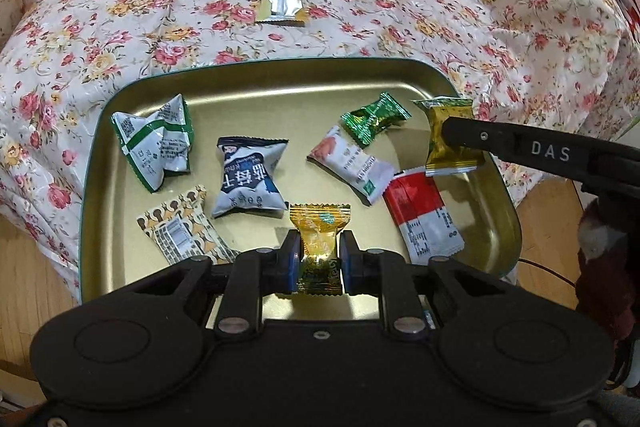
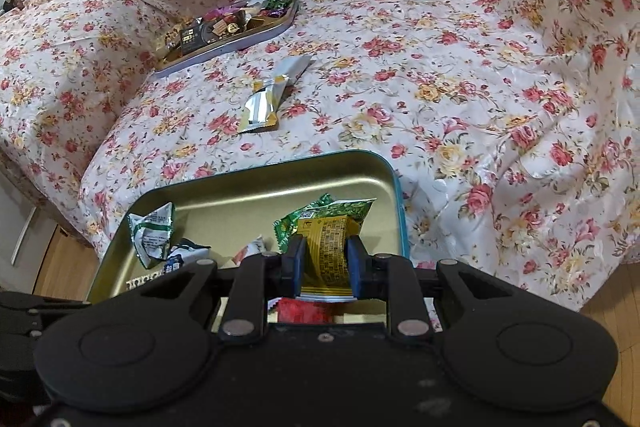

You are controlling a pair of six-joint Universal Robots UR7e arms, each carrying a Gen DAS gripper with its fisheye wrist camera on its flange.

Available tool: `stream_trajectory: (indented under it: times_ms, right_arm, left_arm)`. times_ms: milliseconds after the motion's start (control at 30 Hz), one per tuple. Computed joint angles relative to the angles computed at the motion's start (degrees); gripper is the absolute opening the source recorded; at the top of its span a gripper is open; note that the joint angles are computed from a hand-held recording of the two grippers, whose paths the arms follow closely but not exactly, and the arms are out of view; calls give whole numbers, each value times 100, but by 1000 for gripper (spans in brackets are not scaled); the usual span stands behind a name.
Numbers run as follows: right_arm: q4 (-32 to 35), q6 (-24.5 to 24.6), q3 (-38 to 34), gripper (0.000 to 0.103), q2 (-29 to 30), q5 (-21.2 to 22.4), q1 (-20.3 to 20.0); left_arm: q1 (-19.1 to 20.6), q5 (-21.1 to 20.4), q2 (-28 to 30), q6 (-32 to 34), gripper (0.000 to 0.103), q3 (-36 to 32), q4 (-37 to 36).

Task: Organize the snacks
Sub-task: 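Carry both snacks to the gold tray and open both tools to drop them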

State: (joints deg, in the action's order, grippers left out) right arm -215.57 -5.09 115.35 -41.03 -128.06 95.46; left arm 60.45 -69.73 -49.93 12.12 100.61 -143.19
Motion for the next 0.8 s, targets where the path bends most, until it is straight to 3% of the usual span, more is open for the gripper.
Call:
stream_trajectory:
  times_ms: [367, 800]
  right_arm:
    - [-231, -137, 47, 24, 108, -211, 40]
    - [-106, -127, 17, 24, 131, -243, 33]
  left_arm:
    - [-28, 2, -197, -42, 31, 280, -490]
    - [46, -76, -226, -267, 31, 218, -398]
